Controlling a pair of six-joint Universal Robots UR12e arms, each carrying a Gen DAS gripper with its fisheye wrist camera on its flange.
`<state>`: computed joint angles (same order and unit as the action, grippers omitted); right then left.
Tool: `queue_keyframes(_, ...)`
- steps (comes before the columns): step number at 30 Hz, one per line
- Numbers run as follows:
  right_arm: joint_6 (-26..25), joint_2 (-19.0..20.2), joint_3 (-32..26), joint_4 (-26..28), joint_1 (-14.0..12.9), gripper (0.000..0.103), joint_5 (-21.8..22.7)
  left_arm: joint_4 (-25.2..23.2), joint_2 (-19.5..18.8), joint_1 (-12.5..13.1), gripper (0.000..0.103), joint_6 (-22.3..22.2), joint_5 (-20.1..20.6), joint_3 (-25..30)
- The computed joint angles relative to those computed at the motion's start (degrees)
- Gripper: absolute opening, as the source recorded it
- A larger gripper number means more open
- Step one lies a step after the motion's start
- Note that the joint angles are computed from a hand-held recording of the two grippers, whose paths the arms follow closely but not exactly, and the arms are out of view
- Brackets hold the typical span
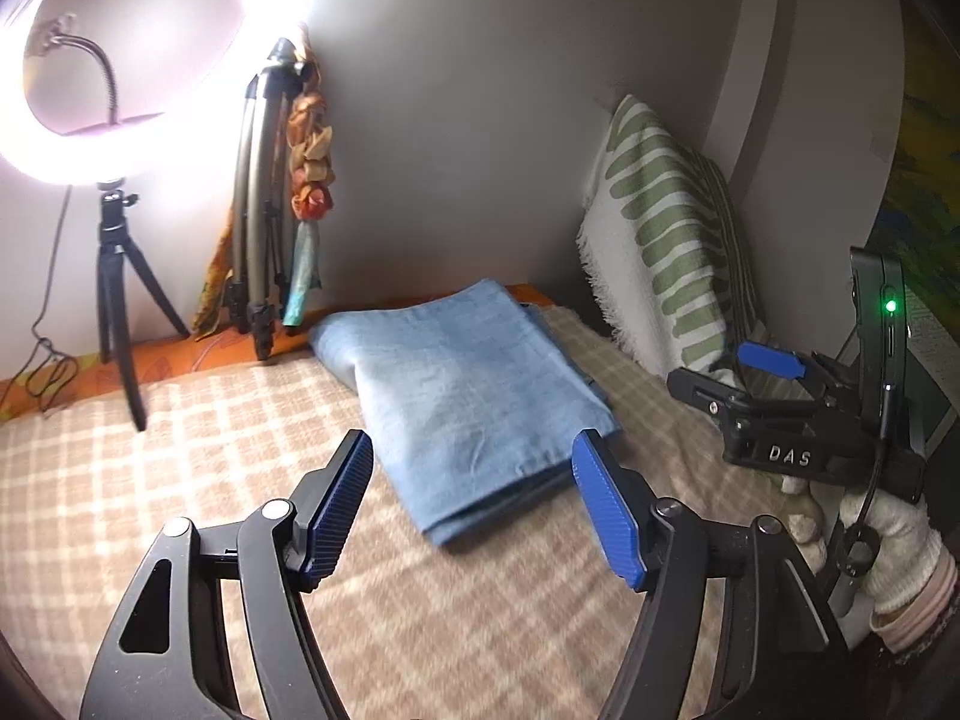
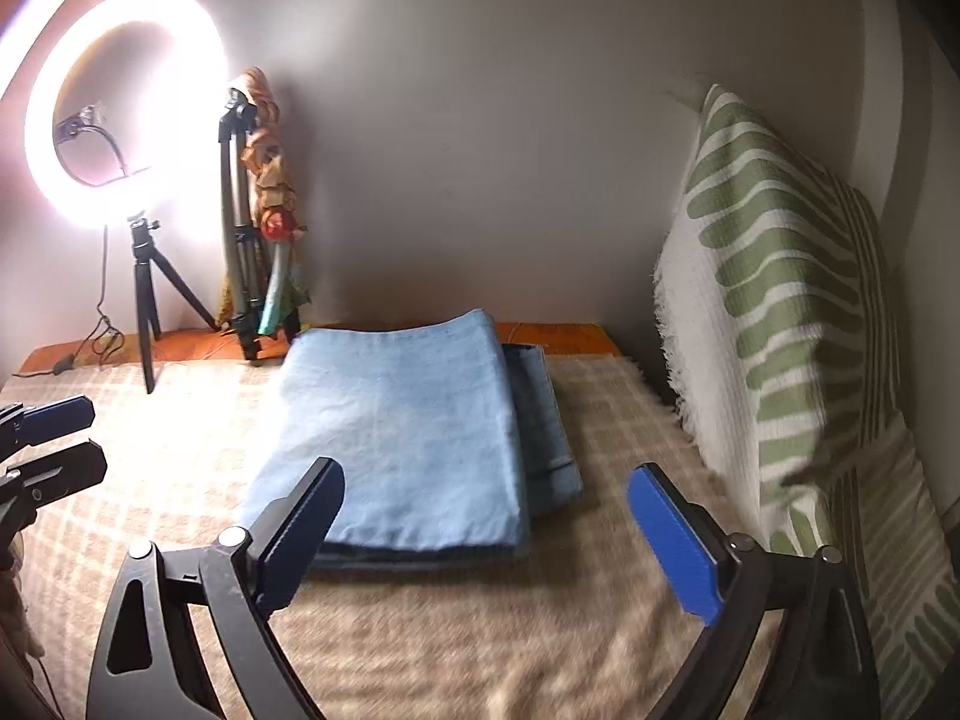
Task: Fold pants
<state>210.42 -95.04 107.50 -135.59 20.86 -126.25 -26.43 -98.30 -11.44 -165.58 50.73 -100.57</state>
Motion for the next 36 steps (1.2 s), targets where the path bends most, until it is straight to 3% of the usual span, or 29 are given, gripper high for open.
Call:
queue_keyframes(6, 6.26, -1.16, 1.01, 1.73, 3.93, 0.103, -1.29, 0.92, 3.74, 2.38, 0.074, 1.96, -2.35, -4.23)
queue_keyframes(14, 14.37, -0.94, 1.28, 5.31, 8.96, 0.103, -4.99, 2.88, 7.88, 5.08, 0.079, 3.97, -2.41, -9.44)
queue_keyframes(22, 20.50, -0.47, 2.01, 4.34, 11.73, 0.103, -7.12, 2.73, 9.61, 6.83, 0.079, 5.44, -3.11, -12.15)
queue_keyframes(36, 22.56, 0.41, 2.43, 4.09, 13.17, 0.103, -10.67, 4.61, 9.86, 7.04, 0.080, 6.14, -2.20, -13.52)
